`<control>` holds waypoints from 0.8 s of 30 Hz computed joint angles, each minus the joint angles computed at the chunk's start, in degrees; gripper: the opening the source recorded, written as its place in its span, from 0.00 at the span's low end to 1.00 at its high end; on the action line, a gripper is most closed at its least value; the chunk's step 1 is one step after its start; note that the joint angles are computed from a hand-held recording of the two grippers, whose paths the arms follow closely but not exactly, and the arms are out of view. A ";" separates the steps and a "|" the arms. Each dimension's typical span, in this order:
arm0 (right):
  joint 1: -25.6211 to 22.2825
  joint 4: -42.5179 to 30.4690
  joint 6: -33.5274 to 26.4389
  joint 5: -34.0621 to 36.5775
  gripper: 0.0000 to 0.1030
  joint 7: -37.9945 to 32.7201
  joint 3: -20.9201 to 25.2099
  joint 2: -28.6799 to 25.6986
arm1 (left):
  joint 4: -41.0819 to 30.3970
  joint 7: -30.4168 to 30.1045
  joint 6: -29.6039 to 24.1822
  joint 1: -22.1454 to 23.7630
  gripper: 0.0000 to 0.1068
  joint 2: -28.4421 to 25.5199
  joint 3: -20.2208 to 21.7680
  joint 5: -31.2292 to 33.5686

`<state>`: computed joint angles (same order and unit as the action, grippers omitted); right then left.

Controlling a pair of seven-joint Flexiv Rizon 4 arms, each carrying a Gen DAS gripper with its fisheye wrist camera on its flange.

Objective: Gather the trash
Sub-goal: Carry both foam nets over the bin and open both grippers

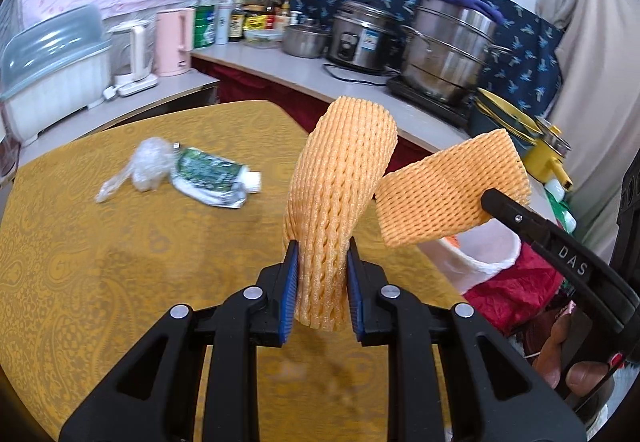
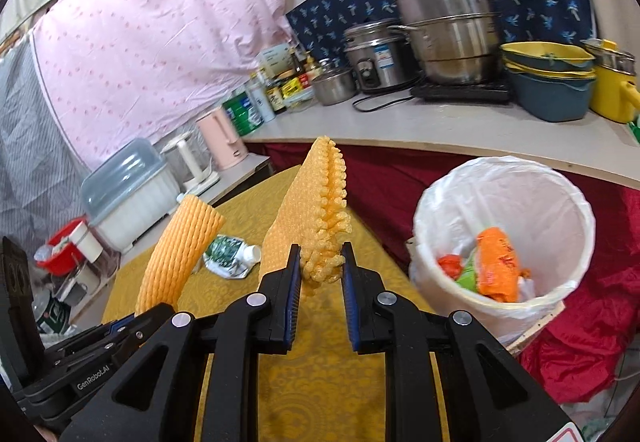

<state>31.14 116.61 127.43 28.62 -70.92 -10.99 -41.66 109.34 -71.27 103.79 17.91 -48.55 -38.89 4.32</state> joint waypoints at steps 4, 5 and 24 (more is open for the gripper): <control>-1.57 2.85 2.73 1.09 0.18 -0.05 0.56 1.28 | 0.12 0.09 -0.29 -1.63 0.20 0.54 -0.21 0.07; -2.13 3.48 3.39 1.28 0.18 -0.07 0.81 1.53 | 0.09 0.14 -0.35 -2.12 0.20 0.61 -0.16 0.06; -14.48 10.56 11.37 1.36 0.18 2.54 4.16 2.68 | -6.02 4.07 -4.75 -15.43 0.20 -0.08 4.07 -4.14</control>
